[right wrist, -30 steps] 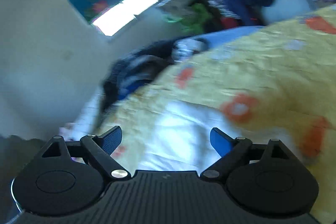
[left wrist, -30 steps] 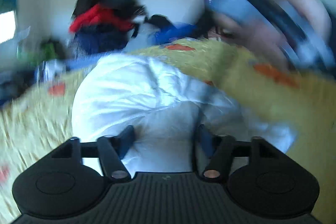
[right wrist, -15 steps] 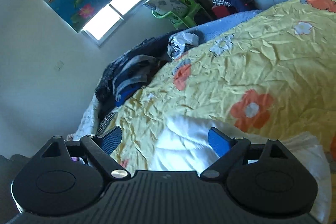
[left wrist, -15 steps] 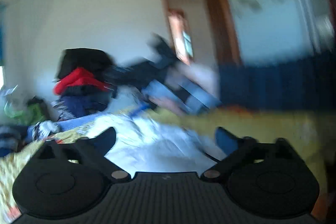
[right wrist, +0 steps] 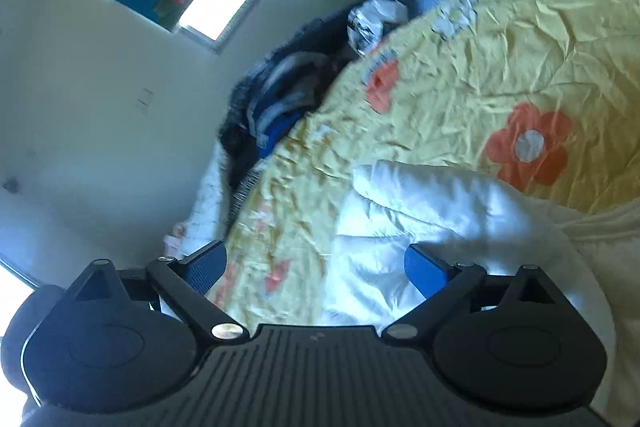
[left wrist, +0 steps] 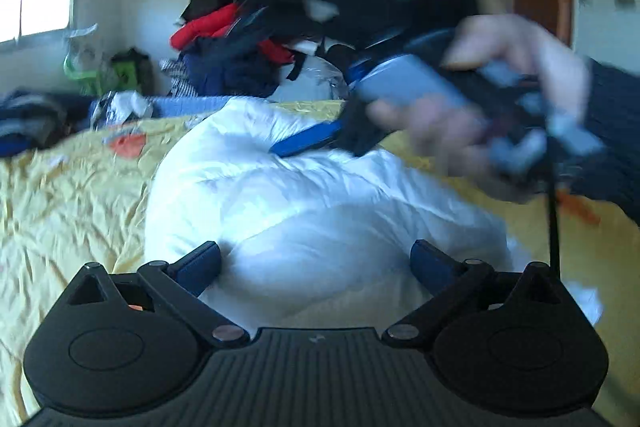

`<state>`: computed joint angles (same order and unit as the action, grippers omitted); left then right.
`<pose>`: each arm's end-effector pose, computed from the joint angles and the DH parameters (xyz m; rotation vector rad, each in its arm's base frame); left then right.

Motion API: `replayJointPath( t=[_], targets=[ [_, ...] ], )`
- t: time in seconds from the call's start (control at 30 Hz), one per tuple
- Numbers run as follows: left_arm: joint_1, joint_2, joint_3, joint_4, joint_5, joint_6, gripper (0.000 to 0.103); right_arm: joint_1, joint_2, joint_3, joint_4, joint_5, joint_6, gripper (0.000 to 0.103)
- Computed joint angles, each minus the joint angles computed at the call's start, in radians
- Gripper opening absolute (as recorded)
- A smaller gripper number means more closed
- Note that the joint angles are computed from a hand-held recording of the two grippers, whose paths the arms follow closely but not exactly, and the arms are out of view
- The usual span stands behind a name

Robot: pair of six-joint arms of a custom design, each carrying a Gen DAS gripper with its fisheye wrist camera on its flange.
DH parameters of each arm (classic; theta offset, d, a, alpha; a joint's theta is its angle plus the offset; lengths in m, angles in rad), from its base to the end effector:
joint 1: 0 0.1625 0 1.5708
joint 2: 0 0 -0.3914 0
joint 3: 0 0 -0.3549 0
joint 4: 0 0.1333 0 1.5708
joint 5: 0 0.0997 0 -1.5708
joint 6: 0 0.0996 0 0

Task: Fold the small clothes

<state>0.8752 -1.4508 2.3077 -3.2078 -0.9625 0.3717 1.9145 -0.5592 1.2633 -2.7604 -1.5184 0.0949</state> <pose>-0.1152 -0.4348 0.2949 0.9730 2.2676 -1.1168 0.3787 -0.6471 0.0990 -0.3795 2.8825 -0.6861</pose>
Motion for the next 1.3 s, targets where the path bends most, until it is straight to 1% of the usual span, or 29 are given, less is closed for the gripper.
replayJointPath(
  t=[0.03,0.1,0.13,0.17,0.2,0.23,0.27,0.3,0.37,0.4,0.43,0.47,0.57,0.67,0.77,0.83,0.9,0.93,0.97,1.0,1.03,1.07,1.1,1.13,1.17,1.2,1.3],
  targets=[
    [0.013,0.015,-0.005,-0.009,-0.017,0.022,0.102,-0.003,0.015,-0.006,-0.006,-0.033,0.001,0.091],
    [0.036,0.034,-0.022,0.004,-0.031,0.033,0.102,-0.016,0.030,0.018,-0.051,-0.093,-0.006,0.079],
    [0.041,0.035,-0.032,0.029,-0.036,0.025,0.102,-0.027,0.030,0.046,-0.089,-0.100,-0.024,0.068],
    [0.044,0.045,-0.042,0.046,-0.041,0.022,0.102,-0.039,0.026,0.076,-0.129,-0.096,-0.031,0.060],
    [0.043,0.047,-0.045,0.058,-0.040,0.022,0.102,-0.055,0.020,0.105,-0.168,-0.076,-0.021,0.057],
    [0.056,0.072,-0.070,0.058,-0.047,0.038,0.102,-0.075,0.013,0.133,-0.202,-0.046,0.001,0.050],
    [0.063,0.084,-0.082,0.058,-0.052,0.049,0.102,-0.092,0.008,0.150,-0.222,-0.024,0.025,0.040],
    [0.063,0.086,-0.077,0.050,-0.052,0.054,0.102,-0.103,0.003,0.165,-0.235,-0.018,0.041,0.034],
    [0.071,0.096,-0.072,0.031,-0.062,0.061,0.102,-0.112,0.002,0.176,-0.242,-0.040,0.043,0.007],
    [0.075,0.100,-0.069,0.020,-0.066,0.068,0.102,-0.110,0.004,0.180,-0.247,-0.061,0.030,0.003],
    [0.073,0.102,-0.063,0.011,-0.064,0.070,0.102,-0.111,0.008,0.181,-0.255,-0.065,0.015,0.003],
    [0.085,0.114,-0.072,0.000,-0.074,0.083,0.102,-0.108,0.015,0.180,-0.265,-0.076,-0.006,0.003],
    [0.093,0.121,-0.069,-0.019,-0.082,0.099,0.102,-0.093,0.041,0.168,-0.294,-0.117,-0.080,0.003],
    [0.106,0.133,-0.064,-0.052,-0.096,0.117,0.102,-0.103,0.053,0.166,-0.317,-0.098,-0.093,0.003],
    [0.104,0.141,-0.044,-0.098,-0.096,0.133,0.102,-0.112,0.057,0.170,-0.334,-0.079,-0.104,0.002],
    [0.102,0.152,-0.045,-0.115,-0.083,0.145,0.103,-0.114,0.054,0.177,-0.341,-0.076,-0.106,0.002],
    [0.090,0.154,-0.041,-0.120,-0.059,0.145,0.103,-0.105,0.055,0.182,-0.355,-0.094,-0.113,0.002],
    [0.074,0.144,-0.032,-0.111,-0.042,0.136,0.103,-0.098,0.054,0.184,-0.361,-0.111,-0.118,0.003],
    [0.076,0.141,-0.044,-0.090,-0.039,0.142,0.103,-0.089,0.049,0.187,-0.361,-0.131,-0.115,0.006],
    [0.069,0.134,-0.045,-0.075,-0.029,0.141,0.103,-0.083,0.036,0.198,-0.357,-0.138,-0.091,0.009],
    [0.063,0.128,-0.044,-0.064,-0.021,0.138,0.103,-0.081,0.019,0.216,-0.361,-0.137,-0.058,0.023],
    [0.060,0.122,-0.045,-0.055,-0.018,0.136,0.103,-0.081,-0.006,0.247,-0.382,-0.119,-0.020,0.042],
    [0.057,0.119,-0.046,-0.049,-0.013,0.135,0.103,-0.084,-0.031,0.283,-0.417,-0.096,0.004,0.052],
    [0.056,0.119,-0.047,-0.047,-0.010,0.136,0.103,-0.080,-0.056,0.321,-0.459,-0.087,0.015,0.075],
    [0.054,0.119,-0.049,-0.046,-0.006,0.134,0.103,-0.066,-0.082,0.358,-0.506,-0.117,0.011,0.093],
    [0.052,0.119,-0.050,-0.045,-0.002,0.133,0.103,-0.054,-0.105,0.389,-0.541,-0.148,-0.001,0.097],
    [0.048,0.120,-0.053,-0.042,0.005,0.127,0.103,-0.051,-0.203,0.499,-0.586,-0.162,-0.046,0.096]
  ],
)
